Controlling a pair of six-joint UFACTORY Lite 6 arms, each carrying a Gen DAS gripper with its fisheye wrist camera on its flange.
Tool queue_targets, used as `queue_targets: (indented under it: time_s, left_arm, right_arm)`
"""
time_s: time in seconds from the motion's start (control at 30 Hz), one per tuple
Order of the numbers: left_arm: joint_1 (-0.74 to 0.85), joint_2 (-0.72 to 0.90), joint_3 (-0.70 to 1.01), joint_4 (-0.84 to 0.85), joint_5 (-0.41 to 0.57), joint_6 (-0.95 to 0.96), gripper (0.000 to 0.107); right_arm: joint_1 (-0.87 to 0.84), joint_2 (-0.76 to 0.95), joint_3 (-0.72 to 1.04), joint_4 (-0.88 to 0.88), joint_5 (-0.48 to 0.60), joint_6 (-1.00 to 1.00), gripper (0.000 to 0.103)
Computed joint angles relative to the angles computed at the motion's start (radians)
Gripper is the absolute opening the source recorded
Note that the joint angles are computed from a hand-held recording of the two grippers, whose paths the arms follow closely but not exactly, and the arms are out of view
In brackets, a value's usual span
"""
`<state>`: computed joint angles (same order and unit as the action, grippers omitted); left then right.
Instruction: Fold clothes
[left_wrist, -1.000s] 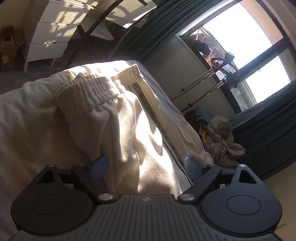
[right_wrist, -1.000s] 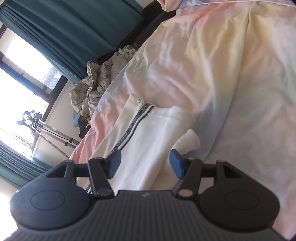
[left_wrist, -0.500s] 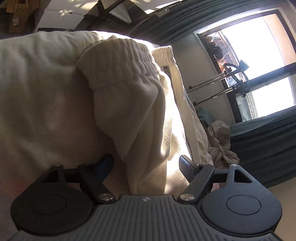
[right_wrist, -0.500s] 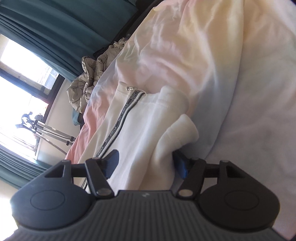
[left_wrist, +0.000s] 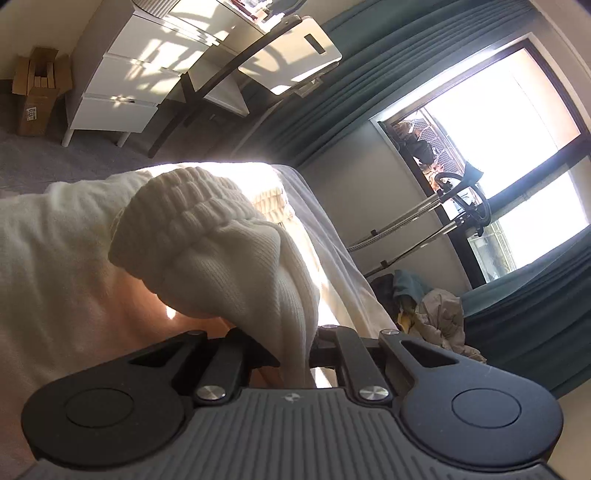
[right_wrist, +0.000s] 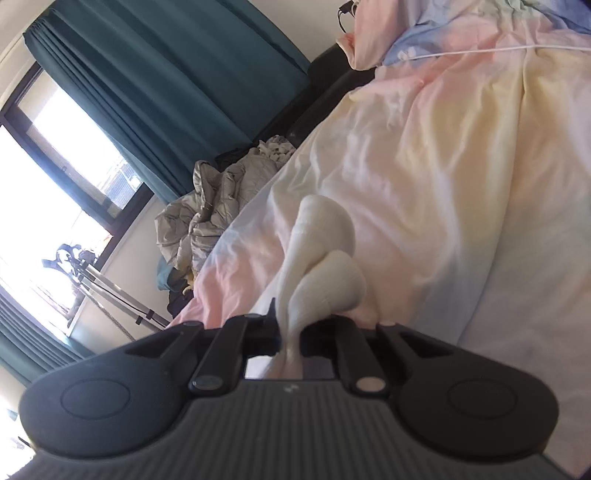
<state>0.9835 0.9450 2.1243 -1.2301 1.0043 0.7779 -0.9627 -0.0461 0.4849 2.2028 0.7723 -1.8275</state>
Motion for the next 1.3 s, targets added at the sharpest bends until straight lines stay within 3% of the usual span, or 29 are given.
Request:
queue_targets:
  time_s: [0.07,0.2,0.37,0.47,0.63,0.73,0.8,0.87,1.0,1.13,1.3]
  left_arm:
    - [0.038,-0.028,-0.004,0.018,0.053,-0.023,0.009]
    - [0.133,-0.047,0.000,0.093,0.182,-0.030,0.009]
    - [0.235,-0.106,-0.130,0.178,0.258,0.138,0.009]
    - [0.262,-0.137,-0.229,0.179,0.247,0.264,0.009]
    - [0.274,-0.141,-0.292,0.155,0.229,0.361,0.013]
    - [0.276,-0.183,-0.342,0.165,0.198,0.422,0.043]
    - [0.298,-0.245,-0.418,0.144,0.177,0.505,0.079]
    - [0.327,-0.341,-0.533,0.120,0.157,0.629,0.087]
    - [0.382,-0.591,-0.825,0.074,0.131,0.928,0.091]
    - [0.449,-0.886,-1.150,0.008,0.189,1.212,0.093]
    - [0.413,-1.133,-1.394,0.053,0.236,1.244,0.093]
  right_arm:
    - [-0.078,-0.084,-0.025,-0.128,0.015,0.101,0.009]
    - [-0.332,-0.176,-0.067,-0.436,0.146,0.278,0.009]
    - [-0.687,-0.141,-0.114,-0.734,0.336,0.258,0.009]
    - [-0.797,-0.030,-0.123,-0.805,0.343,0.150,0.009]
    - [-0.850,0.160,-0.130,-0.774,0.304,-0.007,0.009]
    - [-0.849,0.238,-0.124,-0.742,0.290,-0.059,0.009]
    - [-0.851,0.267,-0.124,-0.731,0.286,-0.087,0.009]
    - [-0.856,0.283,-0.123,-0.729,0.286,-0.103,0.010]
    - [-0.858,0.286,-0.126,-0.732,0.288,-0.126,0.010]
    - [-0.859,0.267,-0.133,-0.737,0.285,-0.125,0.010]
    - [-0.851,0.225,-0.147,-0.739,0.278,-0.111,0.010]
